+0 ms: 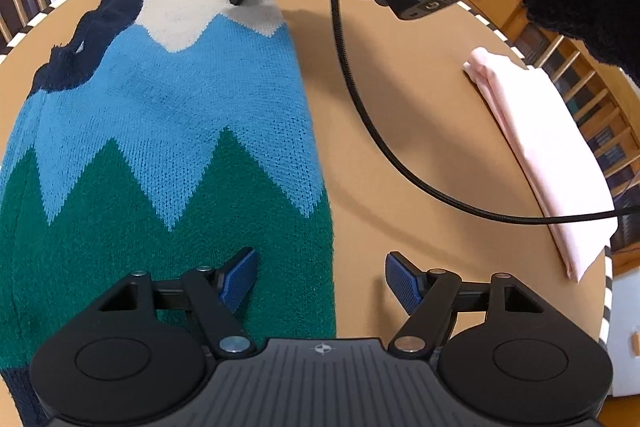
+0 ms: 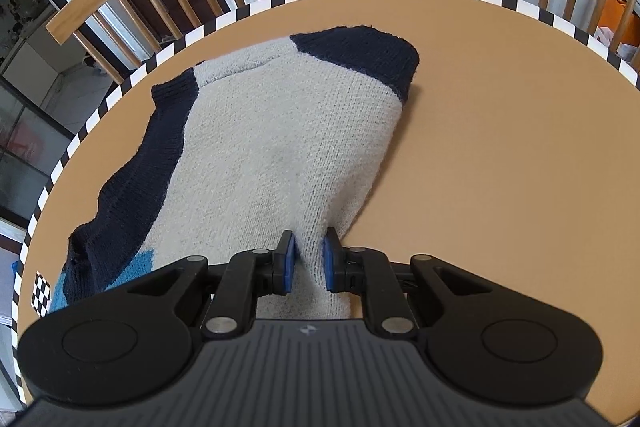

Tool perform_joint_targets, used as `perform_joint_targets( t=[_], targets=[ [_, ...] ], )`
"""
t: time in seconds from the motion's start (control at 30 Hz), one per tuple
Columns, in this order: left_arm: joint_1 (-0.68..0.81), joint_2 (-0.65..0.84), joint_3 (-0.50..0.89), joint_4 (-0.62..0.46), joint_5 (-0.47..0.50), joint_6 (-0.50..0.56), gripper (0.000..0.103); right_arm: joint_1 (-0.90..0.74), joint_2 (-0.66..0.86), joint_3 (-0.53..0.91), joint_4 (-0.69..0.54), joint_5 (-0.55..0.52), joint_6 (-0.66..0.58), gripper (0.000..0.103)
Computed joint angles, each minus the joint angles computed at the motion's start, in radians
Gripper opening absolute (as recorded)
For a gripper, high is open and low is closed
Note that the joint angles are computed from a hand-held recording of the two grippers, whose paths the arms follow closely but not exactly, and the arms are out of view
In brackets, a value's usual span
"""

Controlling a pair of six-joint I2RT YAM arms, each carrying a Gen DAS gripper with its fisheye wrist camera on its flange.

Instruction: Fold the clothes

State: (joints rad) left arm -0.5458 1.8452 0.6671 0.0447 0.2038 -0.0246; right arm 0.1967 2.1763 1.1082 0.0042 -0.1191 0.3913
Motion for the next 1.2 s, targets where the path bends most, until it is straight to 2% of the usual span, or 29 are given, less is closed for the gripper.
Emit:
perform_joint_targets(
  t=[0.1,0.17,0.3,0.4,0.5,0.6,0.67,0.7,0.77,0.83,0.9,0.93,1.03,1.13,1.2],
  targets=[
    [-0.013,-0.015,-0.015,0.003,-0.003,-0.022,0.072,0.017,0.017,0.017,0.014,0.019,0.034,0.023],
    [-0.014,-0.022,-0.020,-0.002,0.002,-0.037,0.072,0.017,-0.006,-0.018,0.025,0.018,0.062,0.042],
    [0.004,-0.057,-0.035,-0.034,0.028,-0.064,0.070,0.012,-0.117,-0.180,0.085,-0.032,0.095,0.042],
    [0.017,-0.108,-0.093,-0.025,0.046,-0.075,0.069,0.033,-0.248,-0.374,0.176,-0.071,0.142,0.042],
    [0.040,-0.195,-0.186,-0.007,0.070,-0.073,0.068,0.101,-0.414,-0.600,0.258,-0.060,0.220,0.042],
    [0.096,-0.325,-0.272,-0.045,0.097,-0.027,0.068,0.250,-0.612,-0.817,0.334,0.003,0.401,0.042],
    [0.148,-0.429,-0.318,-0.105,0.105,0.026,0.068,0.400,-0.722,-0.929,0.383,0.084,0.592,0.042],
    [0.175,-0.430,-0.325,-0.104,0.113,0.054,0.068,0.489,-0.750,-0.969,0.411,0.137,0.699,0.042],
    [0.254,-0.435,-0.343,-0.111,0.149,0.122,0.068,0.679,-0.689,-1.003,0.523,0.255,0.914,0.042],
    [0.339,-0.494,-0.364,-0.178,0.185,0.209,0.068,0.814,-0.577,-0.986,0.615,0.340,1.058,0.042],
    [0.404,-0.416,-0.343,-0.131,0.192,0.274,0.068,0.932,-0.501,-0.957,0.640,0.418,1.181,0.042],
    [0.438,-0.390,-0.338,-0.118,0.201,0.311,0.068,0.974,-0.464,-0.938,0.650,0.446,1.228,0.042],
    [0.544,-0.447,-0.357,-0.187,0.239,0.423,0.068,1.063,-0.362,-0.874,0.668,0.509,1.343,0.042],
    [0.622,-0.402,-0.353,-0.169,0.260,0.511,0.068,1.109,-0.285,-0.825,0.691,0.551,1.417,0.041],
    [0.677,-0.418,-0.360,-0.200,0.279,0.563,0.068,1.127,-0.248,-0.802,0.710,0.578,1.452,0.041]
  ],
)
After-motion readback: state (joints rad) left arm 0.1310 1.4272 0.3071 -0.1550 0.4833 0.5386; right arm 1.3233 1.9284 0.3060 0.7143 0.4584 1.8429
